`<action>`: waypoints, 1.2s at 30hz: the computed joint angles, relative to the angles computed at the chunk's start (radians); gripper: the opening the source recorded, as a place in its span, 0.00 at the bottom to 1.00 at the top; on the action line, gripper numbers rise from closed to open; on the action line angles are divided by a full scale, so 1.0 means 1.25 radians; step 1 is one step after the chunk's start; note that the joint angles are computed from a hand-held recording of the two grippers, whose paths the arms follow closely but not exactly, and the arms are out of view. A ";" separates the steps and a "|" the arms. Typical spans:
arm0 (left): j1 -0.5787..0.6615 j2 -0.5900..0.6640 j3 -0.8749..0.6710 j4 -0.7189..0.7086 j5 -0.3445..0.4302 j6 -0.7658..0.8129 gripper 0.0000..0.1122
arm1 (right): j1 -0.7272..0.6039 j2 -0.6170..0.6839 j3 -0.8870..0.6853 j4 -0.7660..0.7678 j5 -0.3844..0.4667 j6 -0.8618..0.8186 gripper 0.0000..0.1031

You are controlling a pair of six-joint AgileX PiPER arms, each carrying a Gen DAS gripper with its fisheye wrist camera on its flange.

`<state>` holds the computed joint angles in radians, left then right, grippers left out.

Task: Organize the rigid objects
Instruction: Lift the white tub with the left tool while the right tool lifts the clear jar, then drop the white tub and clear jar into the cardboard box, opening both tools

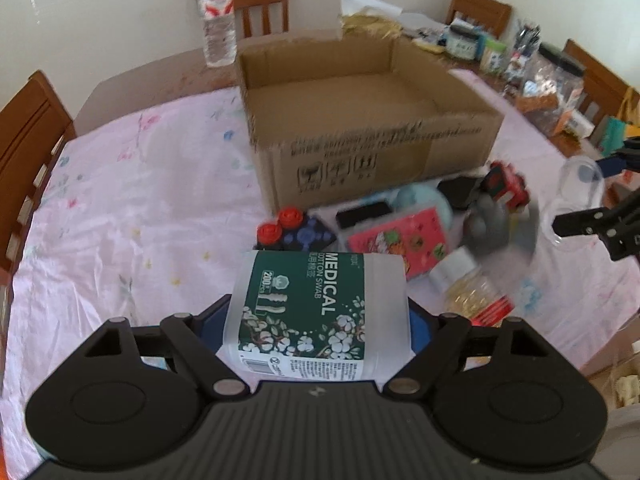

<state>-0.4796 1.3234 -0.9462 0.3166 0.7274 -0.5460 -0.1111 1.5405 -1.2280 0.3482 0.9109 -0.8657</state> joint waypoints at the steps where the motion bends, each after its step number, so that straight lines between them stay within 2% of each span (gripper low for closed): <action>1: 0.007 -0.001 -0.015 -0.006 0.003 0.020 0.75 | -0.003 0.004 -0.018 0.009 0.012 -0.001 0.90; 6: 0.049 0.033 -0.102 -0.027 -0.011 0.110 0.75 | 0.009 0.033 -0.100 0.044 0.024 -0.004 0.90; 12: 0.108 0.144 -0.259 -0.071 -0.020 0.231 0.75 | 0.035 0.104 -0.211 0.075 0.023 0.009 0.90; 16: 0.139 0.248 -0.382 -0.094 -0.017 0.300 0.75 | 0.045 0.151 -0.276 0.088 0.021 0.033 0.90; 20: 0.168 0.374 -0.534 -0.133 0.013 0.363 0.75 | 0.047 0.184 -0.331 0.090 0.032 0.067 0.90; 27: 0.186 0.552 -0.744 -0.138 0.042 0.382 0.76 | 0.056 0.204 -0.376 0.059 0.032 0.121 0.90; 28: 0.187 0.565 -0.756 -0.126 0.035 0.374 0.81 | 0.057 0.209 -0.384 0.053 0.033 0.130 0.90; 31: 0.178 0.582 -0.757 -0.051 0.003 0.313 0.84 | 0.062 0.225 -0.408 0.044 0.039 0.150 0.90; 36: 0.200 0.530 -0.691 -0.116 -0.024 0.350 0.86 | 0.077 0.254 -0.448 0.030 0.049 0.169 0.90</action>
<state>-0.2300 1.9854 -1.8097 0.1721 0.6974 -0.1090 -0.0146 1.8586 -1.7881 0.3858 0.9717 -0.6543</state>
